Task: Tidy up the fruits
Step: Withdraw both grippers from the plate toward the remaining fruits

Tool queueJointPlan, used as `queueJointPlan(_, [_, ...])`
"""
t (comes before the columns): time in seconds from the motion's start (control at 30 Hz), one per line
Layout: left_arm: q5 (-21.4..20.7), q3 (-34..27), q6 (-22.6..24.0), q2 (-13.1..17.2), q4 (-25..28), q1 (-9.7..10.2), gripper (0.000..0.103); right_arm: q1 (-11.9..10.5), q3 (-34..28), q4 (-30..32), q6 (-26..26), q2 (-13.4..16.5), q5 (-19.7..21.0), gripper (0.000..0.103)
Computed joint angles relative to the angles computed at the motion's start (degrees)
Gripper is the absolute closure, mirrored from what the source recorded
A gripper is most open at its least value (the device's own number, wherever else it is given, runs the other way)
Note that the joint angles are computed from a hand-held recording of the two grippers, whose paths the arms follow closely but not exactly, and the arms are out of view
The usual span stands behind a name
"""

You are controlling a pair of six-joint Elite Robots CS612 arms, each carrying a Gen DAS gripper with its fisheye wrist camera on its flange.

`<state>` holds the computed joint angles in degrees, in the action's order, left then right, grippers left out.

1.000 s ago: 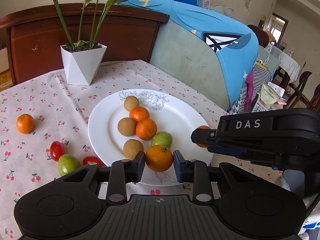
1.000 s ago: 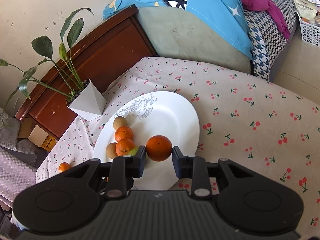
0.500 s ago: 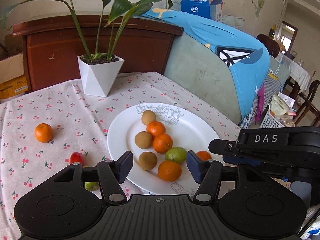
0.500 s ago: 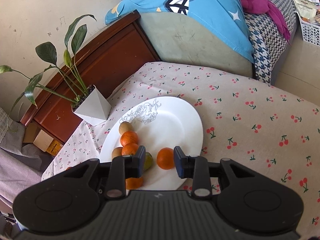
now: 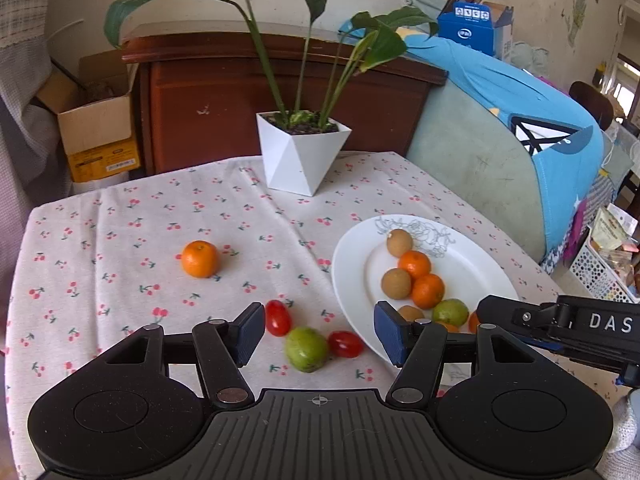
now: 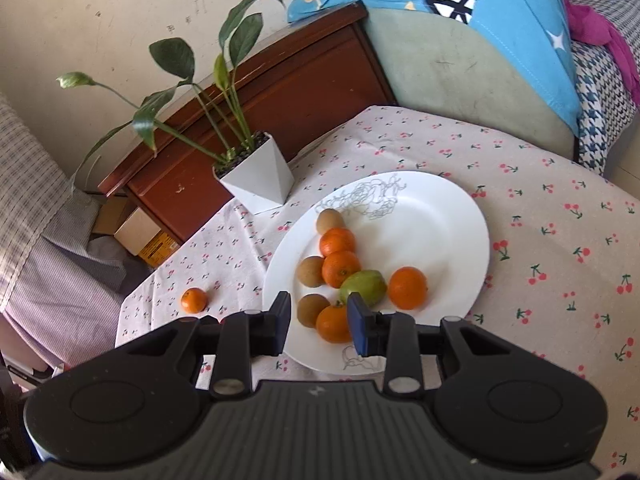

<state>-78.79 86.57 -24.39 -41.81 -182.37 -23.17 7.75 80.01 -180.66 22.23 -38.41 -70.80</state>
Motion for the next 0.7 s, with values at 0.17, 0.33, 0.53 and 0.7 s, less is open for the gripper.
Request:
queueJointPlan(0.17, [1.8,0.9,-1.6,-1.0,1.9,0.88,0.043,0.6,0.0,0.0,-3.7,0.1,2.3,0.07])
queueJointPlan(0.33, [2.0,0.9,-2.4,-1.3,3.3,2.06,0.044,1.1,-0.3,0.9,-6.0,0.6,5.2,0.07])
queueJointPlan(0.53, [1.1,-0.3,-2.5,-0.7,4.7,3.2,0.044,1.8,-1.2,2.8,-7.7,1.3,6.7,0.07])
queueJointPlan(0.7, [0.4,-2.1,-2.8,0.6,6.2,3.75,0.044,2.5,-2.5,4.4,-8.6,2.1,6.8,0.07])
